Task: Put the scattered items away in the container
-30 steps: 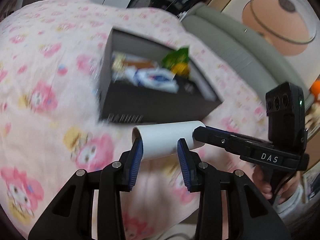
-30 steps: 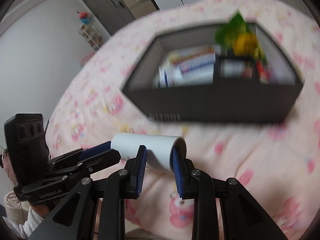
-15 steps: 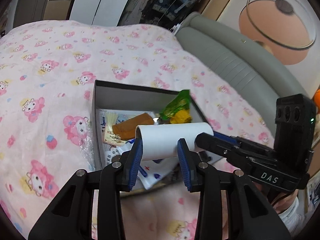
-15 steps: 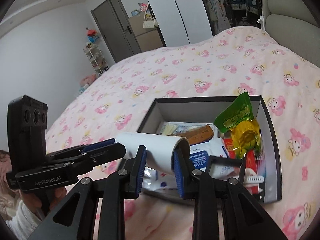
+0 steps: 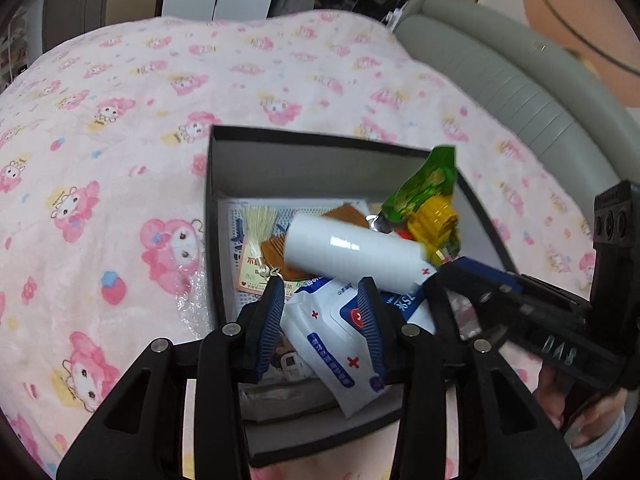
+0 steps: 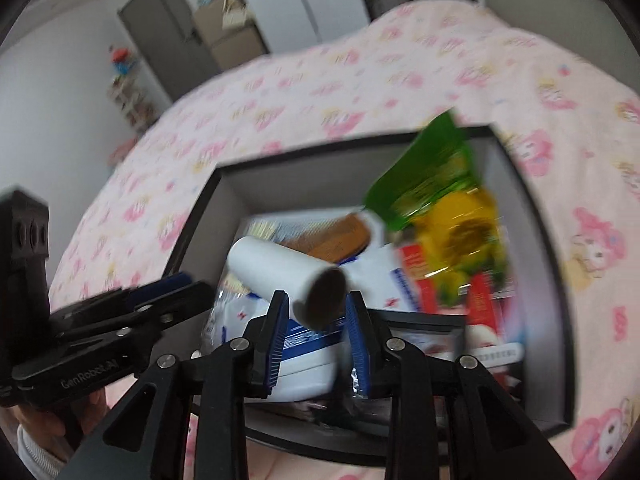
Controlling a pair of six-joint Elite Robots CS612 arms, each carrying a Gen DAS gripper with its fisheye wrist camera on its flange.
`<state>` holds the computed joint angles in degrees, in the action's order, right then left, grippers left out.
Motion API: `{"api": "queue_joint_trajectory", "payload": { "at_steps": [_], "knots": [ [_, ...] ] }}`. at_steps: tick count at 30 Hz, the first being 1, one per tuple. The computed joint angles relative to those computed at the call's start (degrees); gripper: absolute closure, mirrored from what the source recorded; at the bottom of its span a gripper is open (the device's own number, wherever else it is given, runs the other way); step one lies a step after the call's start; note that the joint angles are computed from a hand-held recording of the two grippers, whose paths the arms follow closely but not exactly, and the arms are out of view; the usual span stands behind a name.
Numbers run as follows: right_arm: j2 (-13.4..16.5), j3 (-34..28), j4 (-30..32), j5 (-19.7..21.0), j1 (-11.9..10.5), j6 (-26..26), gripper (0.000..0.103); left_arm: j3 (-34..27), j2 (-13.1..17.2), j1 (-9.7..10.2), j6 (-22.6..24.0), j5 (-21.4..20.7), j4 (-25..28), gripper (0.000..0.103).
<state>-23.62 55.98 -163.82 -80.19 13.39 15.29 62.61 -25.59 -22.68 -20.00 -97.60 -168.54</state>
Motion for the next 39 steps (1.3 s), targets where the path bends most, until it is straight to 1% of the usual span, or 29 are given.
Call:
{"api": "queue_joint_trajectory", "payload": {
  "at_steps": [2,5,8,10,11,12,13,14,15,16,17,18,20,22,25,27,29,31,34,35,39],
  "knots": [
    [-1.4,2.9,-3.5,-2.1,0.0,0.4,0.077,1.8,-0.9,0.01,-0.4,0.8,-1.9,0.058],
    [-2.8,5.5,-5.1,-2.1,-0.1,0.6,0.075,3.7,-2.0,-0.02,0.0,0.9,-3.8,0.057],
    [-3.5,6.5,-5.4,-2.6,0.2,0.5,0.069,5.3,-3.1,-0.66,0.9,3.9,-5.1,0.050],
    [-3.8,6.6,-4.9,-3.5,0.6,0.2,0.064,6.4,-3.9,-1.16,1.4,6.5,-5.8,0.037],
    [-4.0,6.8,-4.8,-3.9,0.8,0.1,0.063,6.9,-4.2,-1.38,1.5,7.7,-6.4,0.035],
    [-4.2,7.0,-4.5,-4.2,1.0,0.2,0.059,7.6,-4.6,-1.58,1.7,8.9,-7.2,0.030],
    [-4.4,7.0,-4.0,-4.4,1.1,0.5,0.057,8.2,-5.0,-1.79,1.9,10.2,-8.1,0.025],
    [-4.6,7.0,-3.5,-4.6,1.2,0.7,0.056,8.8,-5.4,-1.96,2.0,11.3,-8.7,0.023],
    [-4.9,7.0,-2.7,-4.6,1.4,1.1,0.056,9.4,-5.8,-2.11,2.1,12.4,-9.3,0.017],
    [-5.1,7.0,-1.7,-4.5,1.4,1.6,0.053,9.8,-6.2,-2.18,2.2,13.1,-9.7,0.013],
    [-5.4,6.9,-0.6,-4.3,1.5,2.1,0.049,10.4,-6.7,-2.24,2.2,13.9,-10.1,0.012],
    [-5.7,7.2,-0.7,-5.1,1.8,2.0,0.042,10.8,-7.1,-2.30,2.1,14.6,-10.3,0.010],
    [-6.4,7.8,-1.8,-7.6,2.4,1.5,0.041,11.5,-7.9,-2.45,2.0,16.2,-10.5,0.007],
    [-7.2,8.4,-2.2,-9.5,2.9,1.6,0.040,12.9,-9.2,-2.70,1.7,18.2,-10.6,0.001],
    [-8.3,9.3,-2.9,-12.1,3.6,2.1,0.035,15.5,-11.3,-3.34,1.7,21.5,-12.0,0.001],
    [-9.4,10.6,-3.7,-13.7,4.1,2.6,0.034,17.8,-12.8,-3.86,2.5,23.3,-14.2,0.001],
    [-10.5,12.3,-4.9,-14.4,4.4,2.9,0.033,20.4,-14.4,-4.39,3.3,24.6,-16.4,0.001],
    [-11.6,14.1,-6.1,-14.8,4.7,2.8,0.032,22.3,-15.7,-4.79,3.4,25.6,-17.5,0.001],
    [-13.3,17.3,-8.8,-16.0,5.3,2.0,0.027,25.2,-17.5,-5.32,2.6,26.6,-18.1,0.001],
    [-13.8,18.3,-9.7,-16.4,5.5,1.8,0.027,26.1,-18.0,-5.49,2.2,26.8,-18.4,0.001],
    [-15.9,22.8,-12.0,-18.1,6.1,3.0,0.024,30.0,-19.5,-6.28,0.6,27.6,-20.3,0.001]
  ]
}}
